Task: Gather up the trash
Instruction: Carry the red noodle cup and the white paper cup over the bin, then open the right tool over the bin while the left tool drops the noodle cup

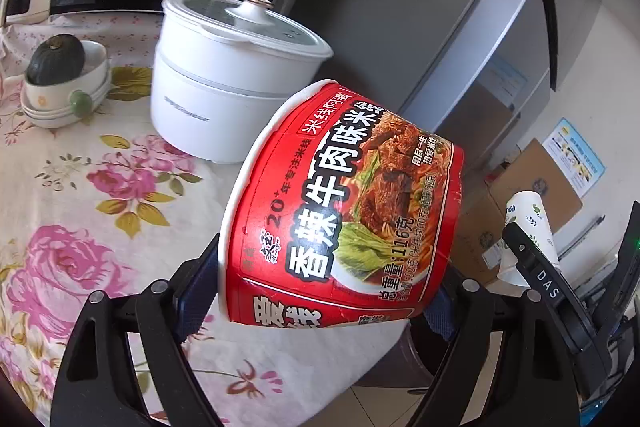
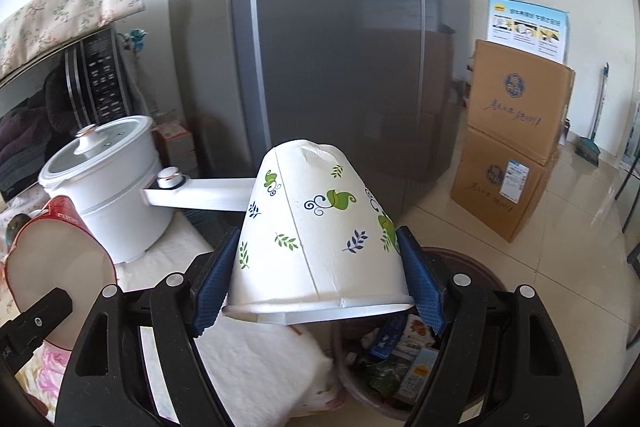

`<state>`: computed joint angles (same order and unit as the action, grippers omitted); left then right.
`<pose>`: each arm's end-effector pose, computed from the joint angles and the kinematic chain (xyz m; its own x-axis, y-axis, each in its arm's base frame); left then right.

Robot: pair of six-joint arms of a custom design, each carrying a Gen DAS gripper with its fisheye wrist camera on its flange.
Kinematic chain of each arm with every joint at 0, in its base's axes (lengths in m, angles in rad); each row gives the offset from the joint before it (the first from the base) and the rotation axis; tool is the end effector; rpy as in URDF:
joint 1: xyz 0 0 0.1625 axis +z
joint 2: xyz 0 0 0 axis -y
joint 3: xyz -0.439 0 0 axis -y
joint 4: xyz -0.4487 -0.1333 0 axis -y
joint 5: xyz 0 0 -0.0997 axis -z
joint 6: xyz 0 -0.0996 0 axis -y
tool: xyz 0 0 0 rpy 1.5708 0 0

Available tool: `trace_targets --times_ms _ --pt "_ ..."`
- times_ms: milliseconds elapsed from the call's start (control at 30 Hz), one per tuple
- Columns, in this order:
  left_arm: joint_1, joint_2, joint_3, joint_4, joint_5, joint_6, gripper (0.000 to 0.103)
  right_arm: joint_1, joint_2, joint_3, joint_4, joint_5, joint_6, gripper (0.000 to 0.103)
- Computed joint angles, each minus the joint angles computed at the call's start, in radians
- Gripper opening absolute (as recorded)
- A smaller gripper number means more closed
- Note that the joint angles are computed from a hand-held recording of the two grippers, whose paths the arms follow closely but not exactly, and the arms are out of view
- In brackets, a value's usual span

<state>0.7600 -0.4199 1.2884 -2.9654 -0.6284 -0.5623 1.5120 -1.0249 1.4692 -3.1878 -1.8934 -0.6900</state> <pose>-0.4371 -0.7105 -0.0016 -0.9259 -0.1939 -0.3241 0.1574 0.5820 -0.7978 0.0570 -0.7634 0.4001 -0.7315 0.0217 0.6815 -0.5742 0.5196 -0.6327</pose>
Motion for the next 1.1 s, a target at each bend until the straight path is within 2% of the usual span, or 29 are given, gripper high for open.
trace_targets --times_ms 367,600,767,833,1100 --pt "-0.017 0.129 -0.186 0.094 -0.083 0.047 0.083 -0.06 -0.009 -0.06 0.015 -0.041 0.065 0.074" --pt "-0.025 0.213 -0.311 0.164 -0.129 0.074 0.083 -0.101 0.01 -0.133 0.07 -0.078 0.134 0.075" --pt "-0.024 0.272 -0.407 0.229 -0.157 0.089 0.083 -0.124 0.021 -0.179 0.093 -0.098 0.174 0.082" --pt "-0.023 0.304 -0.46 0.263 -0.171 0.093 0.083 -0.131 0.024 -0.197 0.108 -0.12 0.197 0.087" --pt "-0.018 0.429 -0.681 0.394 -0.226 0.124 0.083 -0.166 0.021 -0.237 0.125 -0.157 0.252 0.092"
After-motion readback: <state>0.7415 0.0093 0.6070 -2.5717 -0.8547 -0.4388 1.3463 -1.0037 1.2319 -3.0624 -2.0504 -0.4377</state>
